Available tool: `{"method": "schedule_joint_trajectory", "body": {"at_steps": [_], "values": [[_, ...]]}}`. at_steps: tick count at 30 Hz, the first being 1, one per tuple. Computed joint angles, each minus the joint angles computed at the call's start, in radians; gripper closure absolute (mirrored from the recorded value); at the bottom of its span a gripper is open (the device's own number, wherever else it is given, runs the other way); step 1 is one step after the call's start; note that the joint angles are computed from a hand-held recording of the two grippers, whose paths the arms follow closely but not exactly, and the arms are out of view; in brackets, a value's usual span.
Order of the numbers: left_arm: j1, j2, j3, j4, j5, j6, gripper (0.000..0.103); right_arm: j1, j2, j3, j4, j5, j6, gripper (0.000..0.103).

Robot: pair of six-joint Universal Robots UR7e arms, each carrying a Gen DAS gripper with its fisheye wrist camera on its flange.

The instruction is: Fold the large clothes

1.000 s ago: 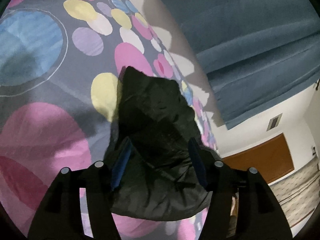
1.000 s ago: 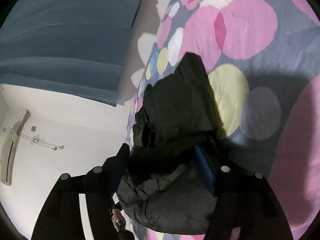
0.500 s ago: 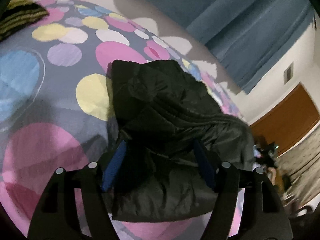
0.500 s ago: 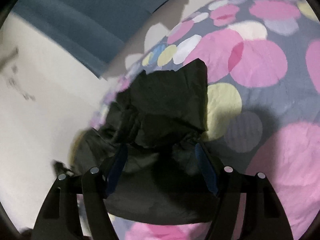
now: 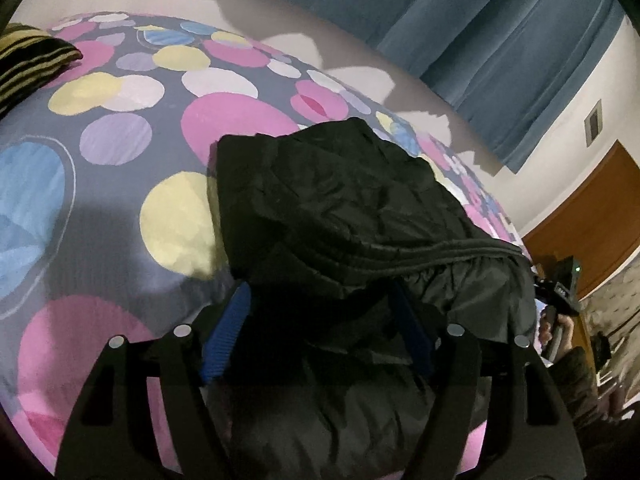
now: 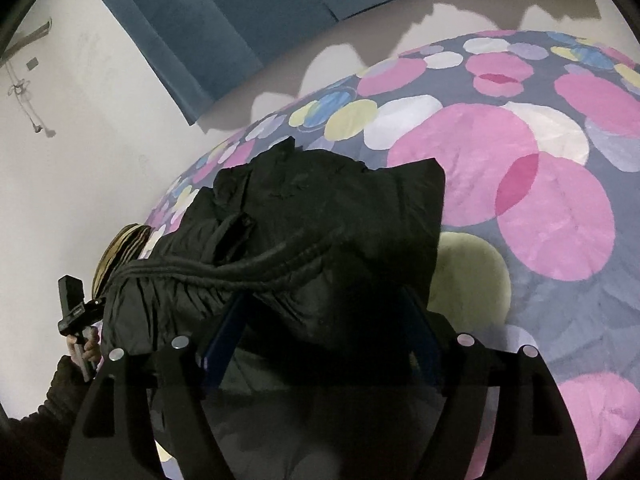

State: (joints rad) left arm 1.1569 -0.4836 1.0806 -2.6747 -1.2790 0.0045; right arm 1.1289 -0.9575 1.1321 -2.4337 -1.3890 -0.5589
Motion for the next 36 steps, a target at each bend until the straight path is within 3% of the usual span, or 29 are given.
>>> {"method": "schedule_joint_trajectory", "body": {"at_steps": [10, 15, 19, 21, 23, 25, 29, 31, 36], "values": [[0.014, 0.113, -0.225, 0.204, 0.019, 0.024, 0.028, 0.0, 0.05, -0.082, 0.111, 0.033, -0.018, 0.027], [0.01, 0.132, -0.256, 0.232, 0.045, 0.047, 0.031, 0.003, 0.064, -0.105, 0.128, 0.022, -0.037, 0.027], [0.003, 0.129, -0.246, 0.227, 0.065, 0.051, 0.046, 0.002, 0.074, -0.12, 0.142, 0.025, -0.035, 0.028], [-0.006, 0.126, -0.234, 0.215, 0.094, 0.067, 0.051, 0.007, 0.073, -0.11, 0.124, 0.01, -0.048, 0.033], [-0.02, 0.127, -0.222, 0.2, 0.14, 0.095, 0.056, 0.014, 0.071, -0.102, 0.109, -0.015, -0.062, 0.052], [-0.03, 0.128, -0.216, 0.193, 0.175, 0.112, 0.065, 0.02, 0.068, -0.086, 0.084, -0.043, -0.073, 0.06], [-0.038, 0.115, -0.189, 0.158, 0.188, 0.1, 0.08, 0.024, 0.055, -0.054, 0.035, -0.068, -0.07, 0.079], [-0.044, 0.102, -0.16, 0.128, 0.186, 0.1, 0.087, 0.024, 0.04, -0.028, 0.009, -0.064, -0.07, 0.085], [-0.08, 0.072, -0.084, 0.037, 0.253, 0.122, 0.091, 0.037, -0.01, 0.051, -0.076, -0.082, -0.087, 0.09]]}}
